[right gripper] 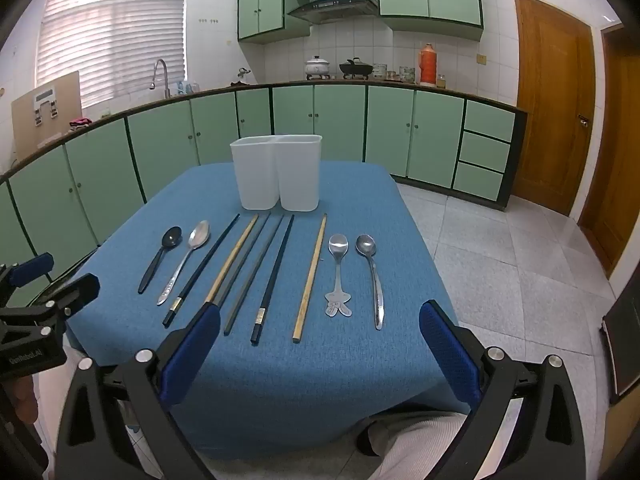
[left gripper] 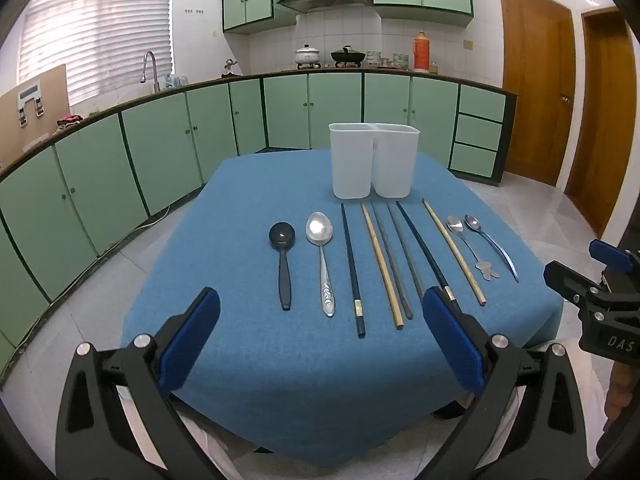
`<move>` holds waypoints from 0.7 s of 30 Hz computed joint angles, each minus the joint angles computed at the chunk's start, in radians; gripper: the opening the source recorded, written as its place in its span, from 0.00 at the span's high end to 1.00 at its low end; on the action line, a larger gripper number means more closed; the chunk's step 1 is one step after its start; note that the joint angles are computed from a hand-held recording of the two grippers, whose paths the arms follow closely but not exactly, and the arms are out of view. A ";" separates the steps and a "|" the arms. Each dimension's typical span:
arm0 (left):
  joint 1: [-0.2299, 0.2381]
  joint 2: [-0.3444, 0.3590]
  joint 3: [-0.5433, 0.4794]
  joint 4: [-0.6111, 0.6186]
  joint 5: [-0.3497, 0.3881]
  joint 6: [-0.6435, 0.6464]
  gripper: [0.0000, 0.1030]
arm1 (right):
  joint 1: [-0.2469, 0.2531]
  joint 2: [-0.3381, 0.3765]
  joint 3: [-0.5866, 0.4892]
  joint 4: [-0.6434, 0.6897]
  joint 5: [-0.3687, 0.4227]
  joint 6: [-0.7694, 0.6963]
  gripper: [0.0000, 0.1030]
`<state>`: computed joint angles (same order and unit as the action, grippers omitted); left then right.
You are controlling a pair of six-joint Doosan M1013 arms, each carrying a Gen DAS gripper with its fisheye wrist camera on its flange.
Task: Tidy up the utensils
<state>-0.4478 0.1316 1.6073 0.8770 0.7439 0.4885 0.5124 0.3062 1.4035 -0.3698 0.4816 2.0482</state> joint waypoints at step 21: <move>0.001 -0.002 0.004 0.003 0.000 -0.005 0.05 | -0.001 0.000 0.000 0.007 0.000 -0.002 0.06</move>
